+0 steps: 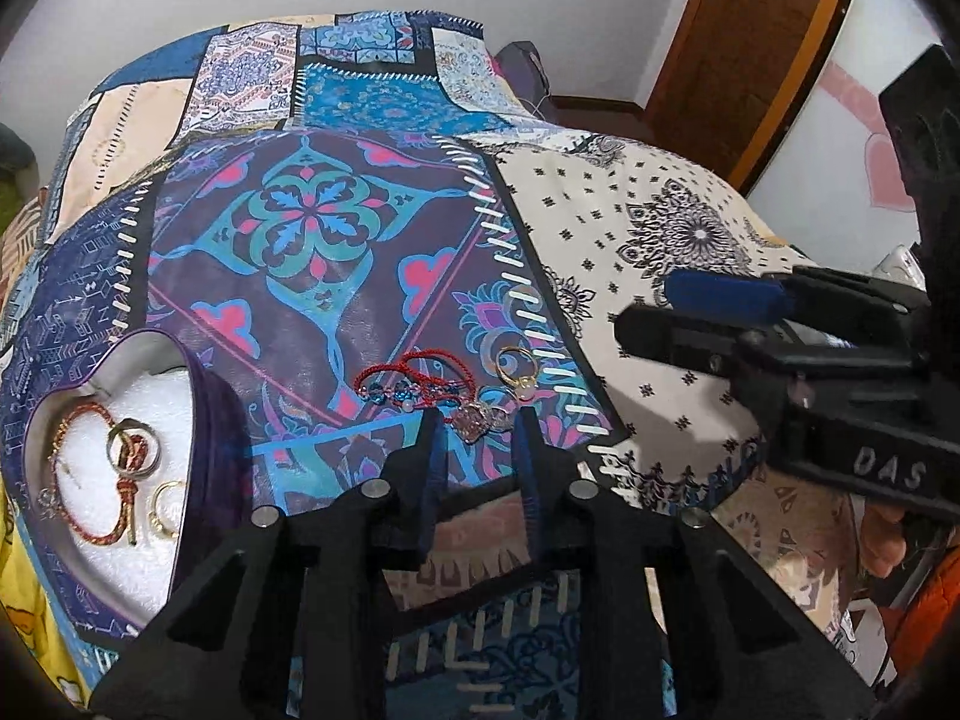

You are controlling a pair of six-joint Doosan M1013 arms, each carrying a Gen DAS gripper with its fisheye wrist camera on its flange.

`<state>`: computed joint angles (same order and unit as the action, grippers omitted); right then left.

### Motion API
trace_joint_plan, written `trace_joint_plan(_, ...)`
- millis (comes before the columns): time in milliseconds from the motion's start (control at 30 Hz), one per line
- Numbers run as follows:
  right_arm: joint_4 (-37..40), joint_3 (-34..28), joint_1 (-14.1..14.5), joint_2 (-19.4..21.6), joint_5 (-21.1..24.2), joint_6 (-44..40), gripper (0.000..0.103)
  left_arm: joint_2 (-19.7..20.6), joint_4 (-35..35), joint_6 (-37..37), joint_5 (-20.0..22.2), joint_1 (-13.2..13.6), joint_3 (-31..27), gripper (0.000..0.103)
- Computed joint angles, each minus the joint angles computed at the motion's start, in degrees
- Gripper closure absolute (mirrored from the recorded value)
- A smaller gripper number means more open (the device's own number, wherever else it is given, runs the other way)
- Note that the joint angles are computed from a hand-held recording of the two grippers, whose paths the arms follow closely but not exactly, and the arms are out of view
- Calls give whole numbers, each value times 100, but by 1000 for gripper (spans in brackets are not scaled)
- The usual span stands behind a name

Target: Organize jewelry

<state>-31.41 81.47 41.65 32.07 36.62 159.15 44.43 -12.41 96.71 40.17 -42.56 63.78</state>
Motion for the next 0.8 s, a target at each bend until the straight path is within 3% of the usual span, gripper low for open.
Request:
trace_joint_plan(267,546,-34,-54,110,-104,-422,64,88,210,-180,-22,-26,-76,85)
trace_joint_plan(333,613,-34,-61,114,-134,-490,64,92,245,-153,-68,-39,-66,92)
trace_joint_plan(700,789,-265,-51,255,-44,-901,64,-157,109,-123,-506,38,254,92)
trace_joint_plan(800,795,-396,-40,334,56,-986,71,-203,51,-55,-557,64,306,92)
